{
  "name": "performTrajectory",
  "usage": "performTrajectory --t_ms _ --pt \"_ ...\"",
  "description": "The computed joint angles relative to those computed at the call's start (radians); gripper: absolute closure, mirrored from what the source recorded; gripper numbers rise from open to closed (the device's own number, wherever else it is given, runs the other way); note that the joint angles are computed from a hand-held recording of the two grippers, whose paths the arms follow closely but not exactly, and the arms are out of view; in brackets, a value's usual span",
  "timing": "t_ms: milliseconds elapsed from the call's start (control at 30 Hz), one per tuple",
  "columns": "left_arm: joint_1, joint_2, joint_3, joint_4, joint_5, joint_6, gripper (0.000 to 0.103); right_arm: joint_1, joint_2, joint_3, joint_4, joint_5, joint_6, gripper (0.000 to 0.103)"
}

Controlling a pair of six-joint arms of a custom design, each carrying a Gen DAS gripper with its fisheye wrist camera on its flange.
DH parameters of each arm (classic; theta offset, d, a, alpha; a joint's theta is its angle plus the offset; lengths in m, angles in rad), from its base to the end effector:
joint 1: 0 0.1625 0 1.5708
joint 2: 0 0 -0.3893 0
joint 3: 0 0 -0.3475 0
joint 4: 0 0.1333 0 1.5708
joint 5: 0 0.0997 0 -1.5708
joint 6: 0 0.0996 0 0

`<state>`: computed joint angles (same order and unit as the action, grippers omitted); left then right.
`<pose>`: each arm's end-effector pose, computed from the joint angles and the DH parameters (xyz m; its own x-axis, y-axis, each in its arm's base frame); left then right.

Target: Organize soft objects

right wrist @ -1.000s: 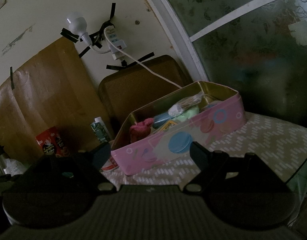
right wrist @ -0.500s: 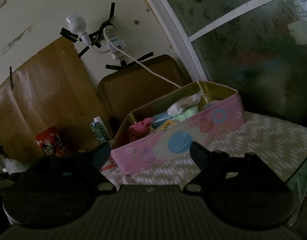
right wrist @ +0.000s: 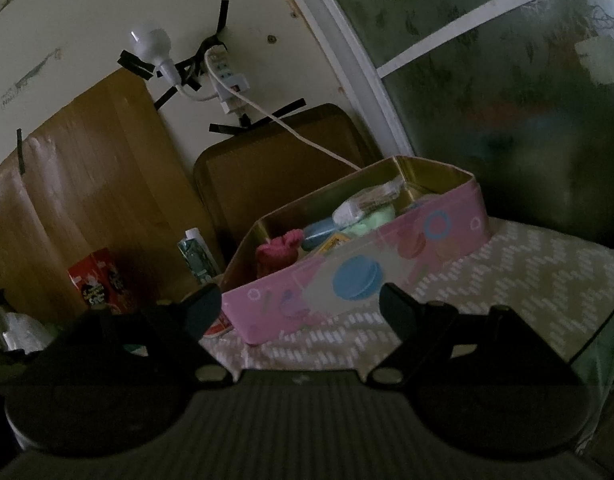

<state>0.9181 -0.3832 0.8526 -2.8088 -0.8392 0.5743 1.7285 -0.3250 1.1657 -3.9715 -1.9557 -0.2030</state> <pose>-0.3236 -0.7523 0.1669 -0.4959 0.3799 -0.7808 0.8409 0.4344 -0.3227 0.2037 -0.6704 0.1266 -0.9539 0.2185 0.2056 -0.1981 0.0559 -0.9786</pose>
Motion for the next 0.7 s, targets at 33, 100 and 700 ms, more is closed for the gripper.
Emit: performTrajectory --t_ms 33,100,700 --pt "0.001 0.0 -0.001 0.008 -0.001 -0.005 0.0 0.001 0.002 -0.002 0.0 -0.002 0.0 0.015" --pt "0.001 -0.001 0.0 0.016 -0.002 -0.012 0.0 0.001 0.003 -0.002 0.001 -0.004 0.0 0.015" --pt "0.014 0.005 -0.015 0.051 -0.038 -0.007 0.0 0.009 0.027 -0.038 0.019 -0.038 -0.005 0.015"
